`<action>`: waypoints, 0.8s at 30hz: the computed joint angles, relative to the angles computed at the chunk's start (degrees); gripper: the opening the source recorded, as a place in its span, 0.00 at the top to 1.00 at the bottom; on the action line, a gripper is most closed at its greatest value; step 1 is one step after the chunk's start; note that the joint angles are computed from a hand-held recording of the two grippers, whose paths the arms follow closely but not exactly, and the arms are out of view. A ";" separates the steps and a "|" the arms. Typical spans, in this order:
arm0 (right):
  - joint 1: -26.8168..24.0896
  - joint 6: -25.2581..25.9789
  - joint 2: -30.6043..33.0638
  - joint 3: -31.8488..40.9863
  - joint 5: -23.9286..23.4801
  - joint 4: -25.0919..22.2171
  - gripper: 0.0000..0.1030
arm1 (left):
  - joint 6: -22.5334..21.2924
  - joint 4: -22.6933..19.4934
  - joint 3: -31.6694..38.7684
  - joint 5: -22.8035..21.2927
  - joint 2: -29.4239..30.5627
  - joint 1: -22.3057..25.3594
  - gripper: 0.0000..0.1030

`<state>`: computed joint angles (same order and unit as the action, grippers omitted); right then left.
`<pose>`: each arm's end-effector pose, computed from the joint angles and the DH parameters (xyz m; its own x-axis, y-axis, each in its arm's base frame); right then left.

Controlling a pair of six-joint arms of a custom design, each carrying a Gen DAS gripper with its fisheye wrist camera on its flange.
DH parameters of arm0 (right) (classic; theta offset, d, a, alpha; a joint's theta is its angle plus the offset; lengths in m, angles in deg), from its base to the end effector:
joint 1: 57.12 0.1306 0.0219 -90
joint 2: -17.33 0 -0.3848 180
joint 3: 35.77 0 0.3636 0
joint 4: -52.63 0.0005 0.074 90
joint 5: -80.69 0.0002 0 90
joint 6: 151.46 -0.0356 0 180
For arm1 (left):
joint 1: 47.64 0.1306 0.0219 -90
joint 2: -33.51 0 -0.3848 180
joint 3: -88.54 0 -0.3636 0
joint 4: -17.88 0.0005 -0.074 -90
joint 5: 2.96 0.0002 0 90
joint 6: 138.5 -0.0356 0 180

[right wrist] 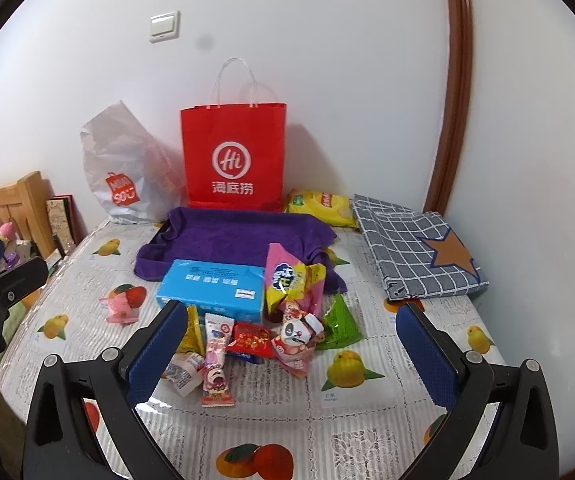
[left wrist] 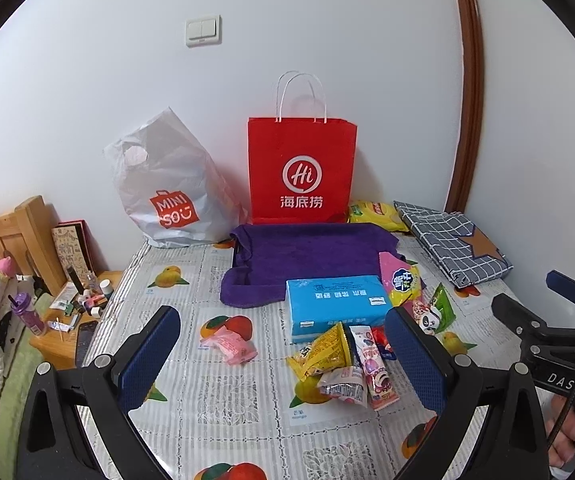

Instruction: Organize snacks

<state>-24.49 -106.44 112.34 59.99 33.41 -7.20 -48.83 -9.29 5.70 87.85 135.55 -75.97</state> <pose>0.4094 0.2329 0.4327 -0.5836 0.2430 -0.7749 0.4381 0.8976 -0.0485 0.4900 -0.2653 0.4177 -0.4643 0.2569 -0.8476 0.4877 0.8730 -0.0026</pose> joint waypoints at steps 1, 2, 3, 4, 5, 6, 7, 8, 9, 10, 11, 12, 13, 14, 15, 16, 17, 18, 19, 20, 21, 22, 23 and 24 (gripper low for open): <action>-0.19 -0.44 0.14 -0.06 0.05 -0.13 0.01 | -0.20 -1.04 0.89 0.45 0.78 0.03 0.00; -0.51 -0.60 0.05 -0.46 -0.47 0.29 0.01 | -0.15 -1.35 1.23 0.70 1.19 0.07 0.00; -0.79 -0.54 -0.12 -0.85 -1.12 0.79 0.01 | 0.04 -1.25 1.28 0.70 1.41 0.08 0.00; -1.23 -0.29 -0.39 -1.46 -2.01 1.62 0.01 | 0.24 -1.14 1.35 0.62 1.60 0.12 0.00; -1.48 -0.22 -0.51 -1.78 -2.39 1.93 0.01 | 0.58 -1.21 1.66 0.67 1.93 0.16 0.00; -1.76 0.01 -0.54 -2.00 -2.64 2.21 0.01 | 0.82 -1.41 2.01 1.05 2.24 0.23 0.00; -1.88 0.24 -0.54 -2.10 -2.68 2.34 0.01 | 1.01 -1.51 2.30 1.35 2.51 0.25 0.00; -2.14 1.05 -0.57 -2.42 -2.69 2.89 0.01 | 1.17 -1.82 2.77 1.47 2.86 0.20 0.00; -2.19 1.54 -0.57 -2.61 -2.64 3.30 0.01 | 1.17 -2.34 3.32 1.74 3.24 0.23 0.00; -2.31 2.10 -0.69 -3.01 -2.53 3.91 0.01 | 1.05 -3.04 4.17 2.18 3.88 0.20 0.00; -2.47 2.41 -0.73 -3.39 -2.35 4.47 0.01 | 0.81 -3.32 4.65 2.31 4.29 0.17 0.00; -2.63 2.59 -0.71 -3.59 -2.29 4.82 0.01 | 0.58 -3.55 5.09 2.18 4.69 0.08 0.00; -2.93 2.91 -0.75 -3.98 -2.44 5.39 0.01 | 0.35 -3.86 5.66 1.97 5.22 -0.04 0.00; -3.29 3.26 -0.88 -4.52 -2.78 6.17 0.01 | 0.17 -3.99 6.04 1.92 5.64 -0.06 0.00; -3.59 3.53 -0.99 -4.99 -2.97 6.95 0.01 | 0.07 -4.16 6.46 1.59 6.09 -0.09 0.00; -3.94 3.67 -1.18 -5.66 -3.01 7.81 0.01 | -0.05 -4.41 6.99 0.61 6.69 -0.20 0.00; -4.36 3.71 -1.42 -6.49 -3.05 8.72 0.01 | -0.28 -4.48 7.40 -0.09 7.19 -0.24 0.00; -4.84 3.83 -1.73 -7.46 -3.25 9.78 0.01 | -0.59 -4.53 7.76 -0.51 7.64 -0.29 0.00; -5.25 4.26 -1.95 -8.09 -3.43 10.47 0.01 | -1.11 -4.88 8.32 -0.84 8.33 -0.24 0.01; -5.86 4.76 -2.43 -9.53 -3.66 12.08 0.01 | -1.31 -5.53 9.11 -1.06 9.11 -0.18 0.00; -6.33 5.14 -2.64 -10.26 -4.06 12.97 0.01 | -1.27 -5.91 9.69 -1.12 9.75 -0.10 0.00; -7.00 5.32 -2.90 -11.17 -4.84 13.78 0.01 | -1.08 -6.24 10.25 -1.14 10.45 0.01 0.00; -8.00 5.00 -2.99 -12.05 -6.17 14.09 0.01 | -0.79 -6.84 11.09 -1.03 11.40 0.20 0.00; -8.67 4.60 -2.82 -12.27 -7.06 13.87 0.01 | -0.59 -7.50 11.93 -0.81 12.30 0.35 0.00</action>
